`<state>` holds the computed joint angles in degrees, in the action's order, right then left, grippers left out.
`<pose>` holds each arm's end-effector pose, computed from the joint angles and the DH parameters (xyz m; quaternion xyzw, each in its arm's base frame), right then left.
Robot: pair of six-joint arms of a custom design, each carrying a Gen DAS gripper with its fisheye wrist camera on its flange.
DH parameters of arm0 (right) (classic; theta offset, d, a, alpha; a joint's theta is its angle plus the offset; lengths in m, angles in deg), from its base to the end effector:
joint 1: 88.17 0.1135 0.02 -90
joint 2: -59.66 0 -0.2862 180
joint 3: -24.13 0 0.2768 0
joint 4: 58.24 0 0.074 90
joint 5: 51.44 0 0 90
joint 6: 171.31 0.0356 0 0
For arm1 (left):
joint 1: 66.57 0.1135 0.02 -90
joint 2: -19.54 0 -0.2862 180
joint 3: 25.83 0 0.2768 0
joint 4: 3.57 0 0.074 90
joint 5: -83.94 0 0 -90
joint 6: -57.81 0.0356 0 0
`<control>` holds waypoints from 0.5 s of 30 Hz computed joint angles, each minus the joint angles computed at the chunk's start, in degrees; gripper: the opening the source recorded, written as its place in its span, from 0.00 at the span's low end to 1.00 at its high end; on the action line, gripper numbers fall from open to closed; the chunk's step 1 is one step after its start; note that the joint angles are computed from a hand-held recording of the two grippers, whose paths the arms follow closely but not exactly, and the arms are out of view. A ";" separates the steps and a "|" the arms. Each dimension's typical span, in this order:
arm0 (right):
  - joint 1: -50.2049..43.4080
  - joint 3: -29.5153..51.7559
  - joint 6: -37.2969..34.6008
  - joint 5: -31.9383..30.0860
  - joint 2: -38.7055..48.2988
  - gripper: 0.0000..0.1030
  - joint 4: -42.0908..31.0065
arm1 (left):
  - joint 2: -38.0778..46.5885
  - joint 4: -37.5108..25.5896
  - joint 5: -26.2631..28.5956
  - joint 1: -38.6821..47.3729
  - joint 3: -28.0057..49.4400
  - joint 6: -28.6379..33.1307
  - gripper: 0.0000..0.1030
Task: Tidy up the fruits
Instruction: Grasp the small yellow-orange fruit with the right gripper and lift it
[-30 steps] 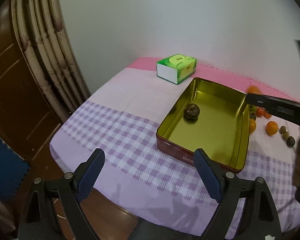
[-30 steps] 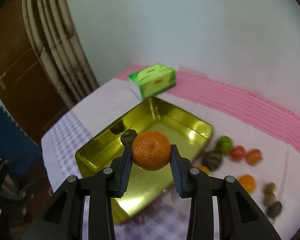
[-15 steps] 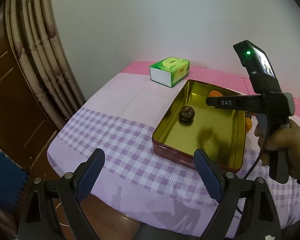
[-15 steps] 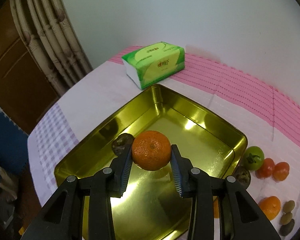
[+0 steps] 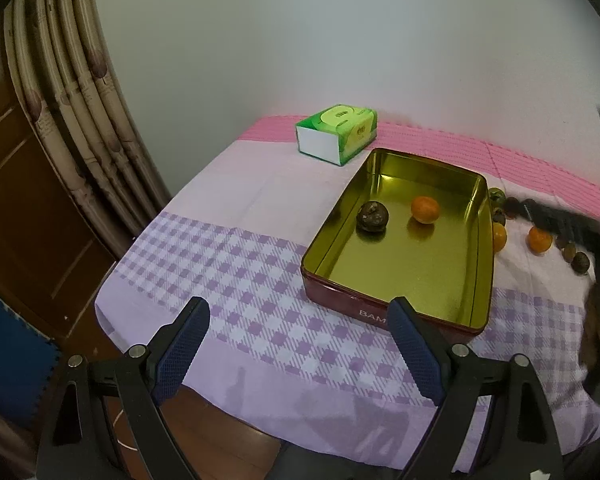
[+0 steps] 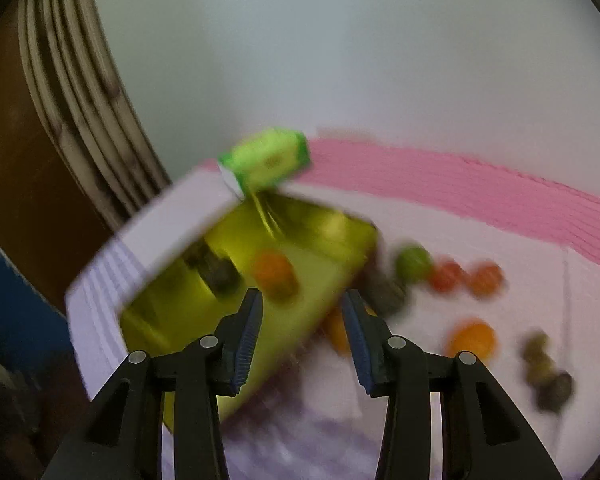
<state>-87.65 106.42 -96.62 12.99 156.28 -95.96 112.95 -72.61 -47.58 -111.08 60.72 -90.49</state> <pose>0.3863 0.0189 0.2456 -0.1983 0.9035 0.1667 0.3414 0.2564 -0.2190 0.2685 -0.1546 0.9161 0.1297 0.3465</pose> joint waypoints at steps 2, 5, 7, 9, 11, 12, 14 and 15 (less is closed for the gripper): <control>-1.25 -0.77 -3.32 1.32 0.89 0.42 -1.68 | 0.34 -0.07 0.23 -0.13 0.31 0.16 0.86; -0.86 -0.89 -5.65 3.70 2.33 0.42 -0.17 | 1.11 -0.36 0.38 -0.60 0.88 0.36 0.86; -0.58 0.69 -5.90 3.83 4.33 0.42 -0.11 | 1.65 -0.51 0.18 -0.89 1.24 0.60 0.86; 0.16 2.34 -5.43 4.45 6.04 0.42 -0.13 | 2.05 -0.69 -0.12 -1.07 1.41 0.98 0.86; 0.71 3.88 -4.90 4.80 7.83 0.42 -0.32 | 2.16 -0.43 0.18 -0.85 1.36 1.51 0.86; 0.74 4.22 -4.77 5.02 8.57 0.42 -0.34 | 2.23 -0.30 0.48 -0.71 1.30 1.64 0.86; 0.92 5.04 -3.99 4.85 9.94 0.42 -0.06 | 2.16 0.04 1.11 -0.31 1.03 1.94 0.86; 1.22 5.55 -3.50 4.99 10.60 0.42 0.26 | 2.06 0.06 1.25 -0.22 0.95 1.94 0.86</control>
<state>-86.43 111.98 -100.12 17.98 166.88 -95.70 115.01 -72.55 -46.33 -111.30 61.67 -88.55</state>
